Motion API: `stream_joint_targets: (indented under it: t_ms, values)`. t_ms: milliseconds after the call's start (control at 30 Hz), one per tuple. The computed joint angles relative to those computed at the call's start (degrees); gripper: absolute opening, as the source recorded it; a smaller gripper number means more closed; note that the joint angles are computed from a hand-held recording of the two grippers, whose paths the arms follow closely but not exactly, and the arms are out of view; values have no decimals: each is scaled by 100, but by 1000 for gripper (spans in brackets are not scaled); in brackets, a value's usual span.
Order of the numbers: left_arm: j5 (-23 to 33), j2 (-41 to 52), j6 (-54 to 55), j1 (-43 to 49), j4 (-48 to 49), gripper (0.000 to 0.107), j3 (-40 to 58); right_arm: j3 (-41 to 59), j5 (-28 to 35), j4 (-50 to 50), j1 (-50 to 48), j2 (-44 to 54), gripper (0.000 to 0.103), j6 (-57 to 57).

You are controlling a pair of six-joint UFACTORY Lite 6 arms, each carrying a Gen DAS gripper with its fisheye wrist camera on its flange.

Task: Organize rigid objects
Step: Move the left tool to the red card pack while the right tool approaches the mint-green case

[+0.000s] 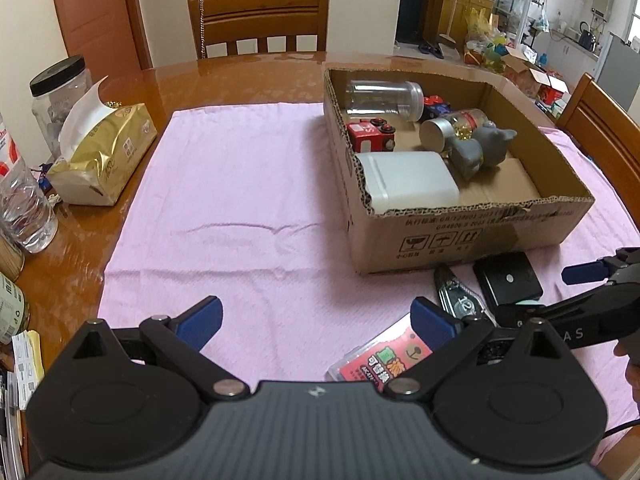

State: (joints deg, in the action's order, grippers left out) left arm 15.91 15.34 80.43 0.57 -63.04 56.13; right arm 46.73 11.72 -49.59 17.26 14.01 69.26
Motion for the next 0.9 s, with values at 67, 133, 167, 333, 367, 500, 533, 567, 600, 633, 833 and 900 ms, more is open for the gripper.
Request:
stream_joint_targets:
  t_ms: [67,133,167,333,367,500,533,567,600,633,833,900]
  values:
    - [37,14,46,23,-7,100,-9,-91,-30,-204,14,-49,103,264]
    - [88,38,90,36,-6,100,-7,-182,-33,213,-34,-145,103,-164]
    - [93,51,103,31,1,100,-5,-246,-41,284,-57,-200,103,-259]
    - [198,78,211,17,14,100,17,-719,44,748,-149,-707,103,-737]
    - [215,71,248,9,11,100,8,-813,78,719,-148,-806,103,-731]
    - [268,83,433,-53,14,100,-15,-1183,149,717,-244,-1124,103,-870]
    - [300,75,476,-68,17,100,-33,-1244,149,690,-284,-1152,103,-873]
    - [337,77,502,-82,48,100,-41,-1314,145,646,-327,-1179,103,-858]
    - [368,72,549,-97,72,100,-60,-1377,136,577,-364,-1190,103,-802]
    - [366,58,625,-125,63,100,-103,-1420,127,519,-399,-1188,103,-755]
    - [246,171,854,-323,32,100,-248,-1643,-199,945,-736,-1310,103,-1390]
    - [202,202,990,-360,-52,100,-334,-1641,-237,1349,-821,-1323,103,-1938]
